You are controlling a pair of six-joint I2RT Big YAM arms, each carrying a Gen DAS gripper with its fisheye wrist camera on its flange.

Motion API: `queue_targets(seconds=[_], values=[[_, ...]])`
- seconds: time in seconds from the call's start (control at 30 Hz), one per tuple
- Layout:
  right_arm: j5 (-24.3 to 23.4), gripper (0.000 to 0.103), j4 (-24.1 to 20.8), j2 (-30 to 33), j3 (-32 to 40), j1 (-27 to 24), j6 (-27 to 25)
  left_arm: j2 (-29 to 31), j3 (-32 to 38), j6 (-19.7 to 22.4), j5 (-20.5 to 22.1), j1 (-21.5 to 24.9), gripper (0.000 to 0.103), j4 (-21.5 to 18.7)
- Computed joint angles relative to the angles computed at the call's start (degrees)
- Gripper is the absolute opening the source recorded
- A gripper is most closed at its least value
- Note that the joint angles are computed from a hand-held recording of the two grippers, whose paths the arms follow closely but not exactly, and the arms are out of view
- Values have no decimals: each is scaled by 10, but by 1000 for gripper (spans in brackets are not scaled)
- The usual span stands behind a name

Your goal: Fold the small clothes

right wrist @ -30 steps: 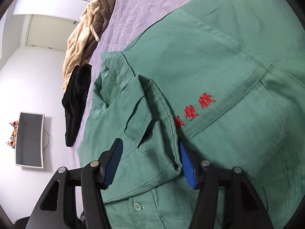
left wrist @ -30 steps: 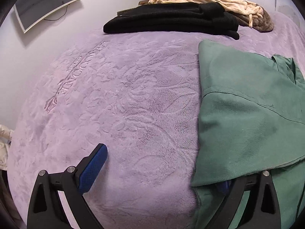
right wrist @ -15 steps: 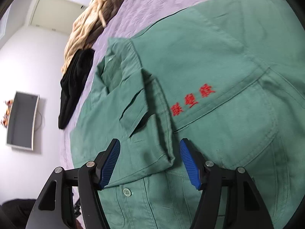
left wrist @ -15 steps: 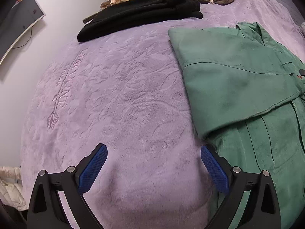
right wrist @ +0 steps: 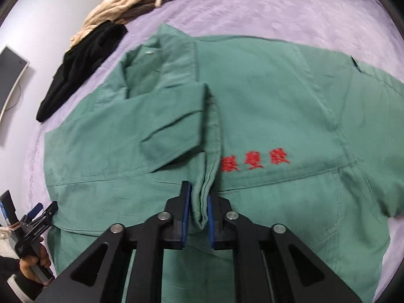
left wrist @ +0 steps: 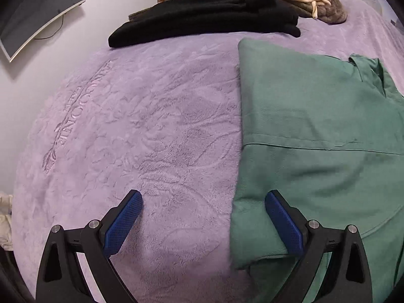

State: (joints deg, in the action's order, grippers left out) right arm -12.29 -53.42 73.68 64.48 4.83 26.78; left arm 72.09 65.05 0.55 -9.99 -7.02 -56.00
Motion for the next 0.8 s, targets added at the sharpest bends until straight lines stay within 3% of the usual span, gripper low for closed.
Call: queue_targets(seconds=[0.07,0.13,0.2,0.37,0.5,0.7,0.8], values=[[-19,20,9,-13,-13,-17,15,4,5,-8,-13,10,101,-4],[-14,36,0,-29,-22,-27,24,9,17,-6,-33,16,101,-17],[-32,41,-14,-47,-32,-42,27,11,30,-3,-53,19,101,-39],[-76,60,-48,-108,-62,-78,23,-7,47,-30,-38,10,101,-93],[-111,64,-70,-144,-88,-105,36,-13,63,-87,-22,-44,101,-147],[-173,64,-95,-200,-127,-169,40,-5,86,-144,0,-163,101,-182],[-204,65,-116,-217,-136,-226,18,11,101,-170,6,-228,101,-193]])
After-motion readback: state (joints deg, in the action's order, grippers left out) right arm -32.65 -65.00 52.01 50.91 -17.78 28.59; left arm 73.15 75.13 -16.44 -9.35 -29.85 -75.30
